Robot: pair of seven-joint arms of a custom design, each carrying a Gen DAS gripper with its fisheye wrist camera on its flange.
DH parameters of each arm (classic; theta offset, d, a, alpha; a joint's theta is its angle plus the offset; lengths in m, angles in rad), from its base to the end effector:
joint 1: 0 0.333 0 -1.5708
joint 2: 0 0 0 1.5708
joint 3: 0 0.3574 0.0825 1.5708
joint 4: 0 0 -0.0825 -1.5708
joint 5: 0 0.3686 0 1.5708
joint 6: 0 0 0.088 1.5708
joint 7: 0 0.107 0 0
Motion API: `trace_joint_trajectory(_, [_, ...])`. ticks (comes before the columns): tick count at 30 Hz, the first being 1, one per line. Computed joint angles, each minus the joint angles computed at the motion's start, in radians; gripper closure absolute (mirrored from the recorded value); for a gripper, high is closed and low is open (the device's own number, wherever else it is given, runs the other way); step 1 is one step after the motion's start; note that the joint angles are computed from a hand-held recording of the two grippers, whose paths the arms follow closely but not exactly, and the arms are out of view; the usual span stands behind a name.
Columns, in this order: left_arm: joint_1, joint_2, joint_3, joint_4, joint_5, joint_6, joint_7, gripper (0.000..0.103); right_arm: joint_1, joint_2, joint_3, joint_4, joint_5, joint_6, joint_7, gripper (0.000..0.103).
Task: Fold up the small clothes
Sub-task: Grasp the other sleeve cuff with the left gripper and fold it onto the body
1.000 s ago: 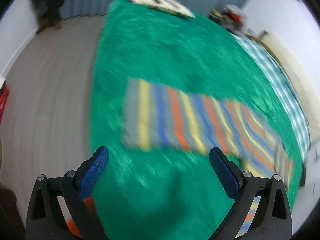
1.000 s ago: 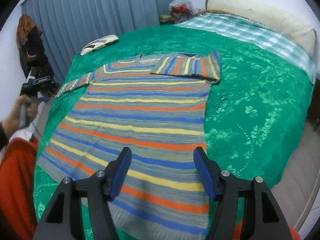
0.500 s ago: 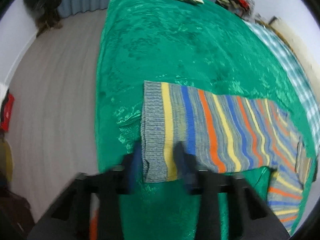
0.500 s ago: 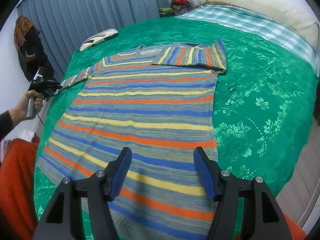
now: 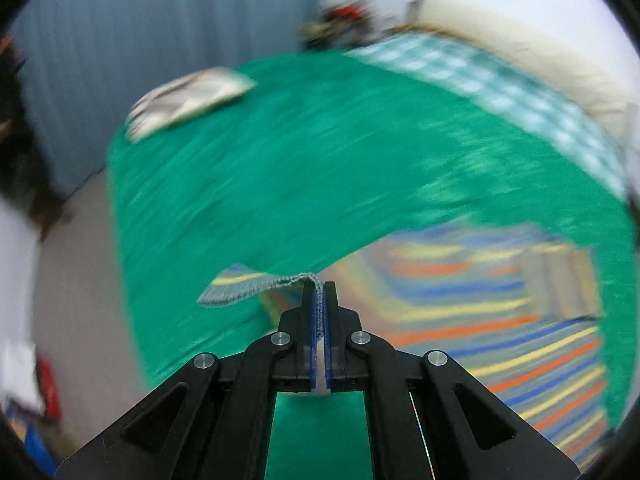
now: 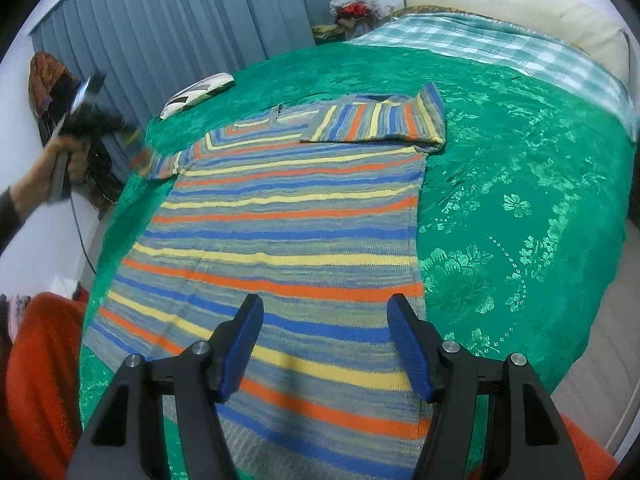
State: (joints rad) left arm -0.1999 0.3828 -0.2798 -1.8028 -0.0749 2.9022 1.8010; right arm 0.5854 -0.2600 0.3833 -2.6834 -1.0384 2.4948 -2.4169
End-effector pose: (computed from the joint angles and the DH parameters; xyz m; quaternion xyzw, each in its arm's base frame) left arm 0.6297 -0.2909 0.4737 -0.4412 0.8214 -0.3211 0.1659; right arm 0.2159 0.3207 0.3664 -0.4846 0.8012 -0.2307 0.2644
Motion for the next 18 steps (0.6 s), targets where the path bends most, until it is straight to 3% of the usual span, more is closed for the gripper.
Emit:
trace_joint_trajectory(1, [0.011, 0.006, -0.061, 0.018, -0.030, -0.003, 0.043, 0.103, -0.001, -0.002, 0.000, -0.001, -0.003, 0.001, 0.004, 0.039])
trace_joint_trajectory(4, [0.001, 0.033, -0.172, 0.047, -0.094, -0.001, 0.145, 0.103, -0.001, -0.003, -0.001, -0.002, -0.006, 0.005, 0.006, 0.039])
trace_joint_trajectory(6, [-0.016, 0.057, -0.217, 0.048, -0.121, 0.022, 0.208, 0.100, -0.001, -0.005, -0.002, -0.005, -0.005, 0.008, 0.005, 0.039])
trace_joint_trajectory(7, [-0.051, 0.075, -0.208, 0.058, -0.133, 0.015, 0.237, 0.097, -0.001, -0.007, -0.002, -0.008, -0.005, 0.010, 0.005, 0.039])
trace_joint_trajectory(8, [-0.073, 0.109, -0.205, 0.091, -0.101, -0.047, 0.222, 0.086, -0.002, -0.009, -0.003, -0.011, -0.002, 0.011, 0.006, 0.039])
trace_joint_trajectory(9, [-0.112, 0.120, -0.167, 0.121, -0.082, -0.112, 0.195, 0.057, -0.002, -0.012, -0.002, -0.014, -0.001, 0.013, 0.009, 0.039])
trace_joint_trajectory(10, [-0.158, 0.139, -0.117, 0.149, -0.036, -0.159, 0.119, 0.046, -0.003, -0.016, 0.000, -0.018, -0.002, 0.014, 0.016, 0.039])
trace_joint_trajectory(11, [-0.169, 0.143, -0.095, 0.145, -0.060, -0.151, 0.107, 0.040, -0.004, -0.023, 0.003, -0.024, -0.003, 0.015, 0.029, 0.039])
trace_joint_trajectory(14, [-0.113, 0.166, -0.105, 0.150, -0.129, -0.130, 0.083, 0.040, -0.007, -0.046, 0.011, -0.043, -0.010, 0.022, 0.061, 0.039])
trace_joint_trajectory(17, [-0.122, 0.175, -0.032, 0.146, -0.102, -0.096, -0.003, 0.039, -0.010, -0.064, 0.018, -0.058, -0.007, 0.026, 0.074, 0.039])
trace_joint_trajectory(18, [-0.141, 0.173, 0.005, 0.135, -0.064, -0.079, -0.030, 0.032, -0.013, -0.067, 0.018, -0.062, -0.007, 0.031, 0.077, 0.039])
